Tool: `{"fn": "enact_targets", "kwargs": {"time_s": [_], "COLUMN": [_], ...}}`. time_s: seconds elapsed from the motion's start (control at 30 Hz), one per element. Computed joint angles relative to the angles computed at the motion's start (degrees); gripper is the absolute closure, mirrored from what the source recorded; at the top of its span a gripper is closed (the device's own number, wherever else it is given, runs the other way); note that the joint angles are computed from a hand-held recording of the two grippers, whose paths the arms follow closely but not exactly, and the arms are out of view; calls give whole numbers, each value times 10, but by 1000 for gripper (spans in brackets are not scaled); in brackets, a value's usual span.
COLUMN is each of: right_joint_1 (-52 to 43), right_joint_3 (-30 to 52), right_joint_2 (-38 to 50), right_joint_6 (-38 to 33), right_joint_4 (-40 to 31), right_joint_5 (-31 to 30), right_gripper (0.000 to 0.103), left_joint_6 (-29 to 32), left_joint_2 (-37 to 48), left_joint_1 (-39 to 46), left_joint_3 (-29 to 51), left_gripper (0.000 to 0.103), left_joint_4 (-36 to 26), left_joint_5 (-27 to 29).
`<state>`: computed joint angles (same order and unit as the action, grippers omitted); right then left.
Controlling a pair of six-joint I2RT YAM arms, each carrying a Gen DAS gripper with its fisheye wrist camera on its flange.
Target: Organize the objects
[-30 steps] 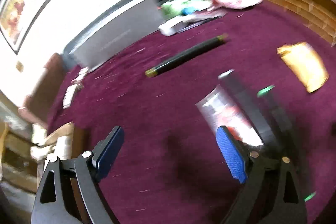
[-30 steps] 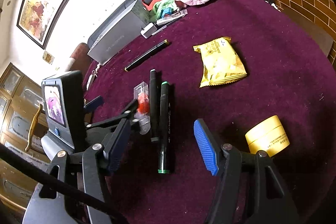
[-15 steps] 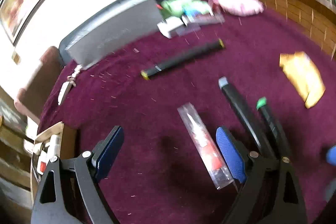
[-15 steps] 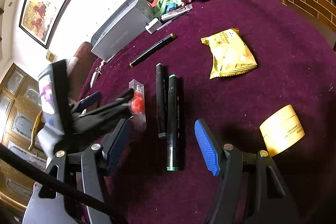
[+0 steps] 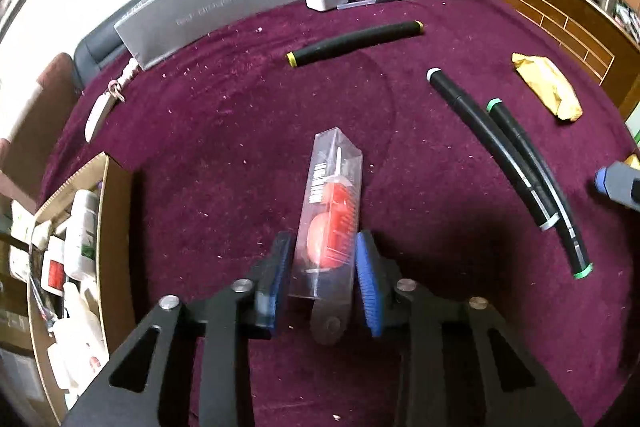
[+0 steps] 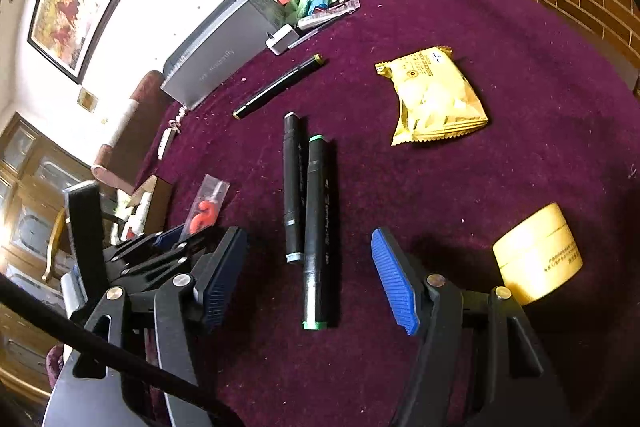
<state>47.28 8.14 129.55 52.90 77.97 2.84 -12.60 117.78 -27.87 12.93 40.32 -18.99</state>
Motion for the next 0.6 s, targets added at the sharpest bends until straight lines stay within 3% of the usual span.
{"fn": "enact_targets", "kwargs": {"time_s": [0.1,0.23,0.33,0.47,0.6], "right_joint_1": [5,40,63,98,75], "right_joint_3": [24,87,117,165,140], "right_joint_2": [-43,-104,-98,-94,-97], "right_joint_6": [-9,-41,-59,-63,-54], "right_joint_4": [-92,-283,-328,-442,-416], "right_joint_5": [16,81,93,156,145], "right_gripper": [39,39,39,66,66], "left_joint_6": [-18,-15,-10,7,13], "left_joint_2": [12,55,102,126,138], "left_joint_1": [-7,73,106,116,121], "left_joint_3": [4,-26,-45,-54,-52], "left_gripper": [48,35,29,28,24], "left_joint_4": [15,127,216,264,280], "left_joint_5": [-33,43,77,88,93]}}
